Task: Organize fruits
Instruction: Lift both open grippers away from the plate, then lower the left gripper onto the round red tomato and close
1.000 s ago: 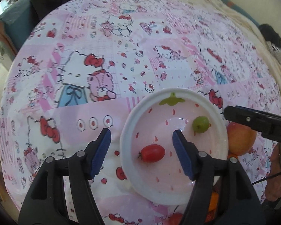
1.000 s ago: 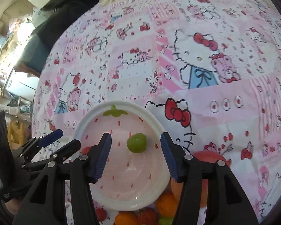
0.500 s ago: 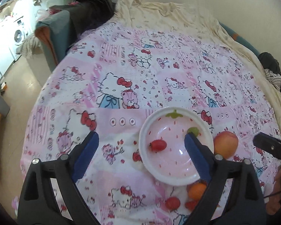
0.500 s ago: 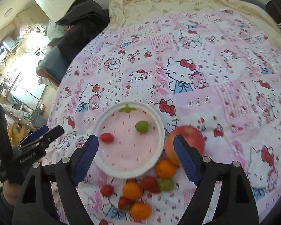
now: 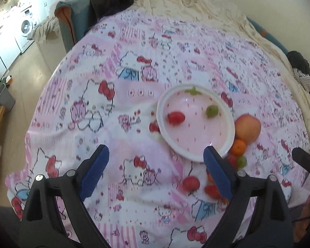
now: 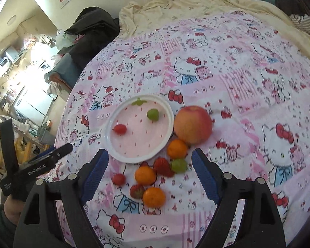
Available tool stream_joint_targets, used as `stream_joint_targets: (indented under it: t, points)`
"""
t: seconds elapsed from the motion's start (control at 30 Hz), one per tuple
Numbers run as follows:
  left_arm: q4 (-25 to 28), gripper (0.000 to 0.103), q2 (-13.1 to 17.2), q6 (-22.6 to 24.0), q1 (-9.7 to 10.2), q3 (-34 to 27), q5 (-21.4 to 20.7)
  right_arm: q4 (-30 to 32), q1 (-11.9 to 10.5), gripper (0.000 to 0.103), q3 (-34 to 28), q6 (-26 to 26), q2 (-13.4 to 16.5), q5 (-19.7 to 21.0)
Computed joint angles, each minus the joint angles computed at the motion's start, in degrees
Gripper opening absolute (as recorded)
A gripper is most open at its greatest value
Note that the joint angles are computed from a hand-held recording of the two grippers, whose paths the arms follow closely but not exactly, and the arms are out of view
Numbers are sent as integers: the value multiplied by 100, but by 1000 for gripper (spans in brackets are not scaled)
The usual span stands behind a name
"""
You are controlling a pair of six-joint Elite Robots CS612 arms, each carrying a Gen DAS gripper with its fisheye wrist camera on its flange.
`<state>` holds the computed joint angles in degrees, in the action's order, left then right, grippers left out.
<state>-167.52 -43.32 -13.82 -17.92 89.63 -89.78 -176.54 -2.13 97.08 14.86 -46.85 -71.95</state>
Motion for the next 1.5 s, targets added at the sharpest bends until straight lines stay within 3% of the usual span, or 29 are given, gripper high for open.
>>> stream_joint_targets:
  t: [0.23,0.33,0.47,0.57,0.6,0.77,1.03,1.2,1.3,1.5]
  points:
    - [801,91,121,-88,1,-146,-174,123,-38,85,58,305,99,-72]
    - [1073,89,189,-16,-30,-216,-235,216,-117,85,24,607,167,155]
    - [1550,74,270,339,-68,-316,-592,461,-122,85,-26,656,215,70]
    - [1708,55,309,545,-125,-334,-649,560,-108,85,-48,590,223,-109]
    - [1643,49,309,581,-158,-299,-600,564,-110,85,-45,583,222,-133]
    - [1273,49,373,1011,-296,-242,-629,620,-96,85,-42,470,219,-264]
    - [1335,48,432,1224,-336,-294,-681,604,-68,85,-20,365,197,-449]
    - [1478,26,497,1252,-257,-417,-1215,667,-48,85,-47,312,207,-481]
    - [1387,26,436,1458,-309,-331,-1035,664,-31,85,-54,248,206,-524]
    - [1156,26,234,1046,-230,-181,-918,768,-34,85,-59,148,209,-417]
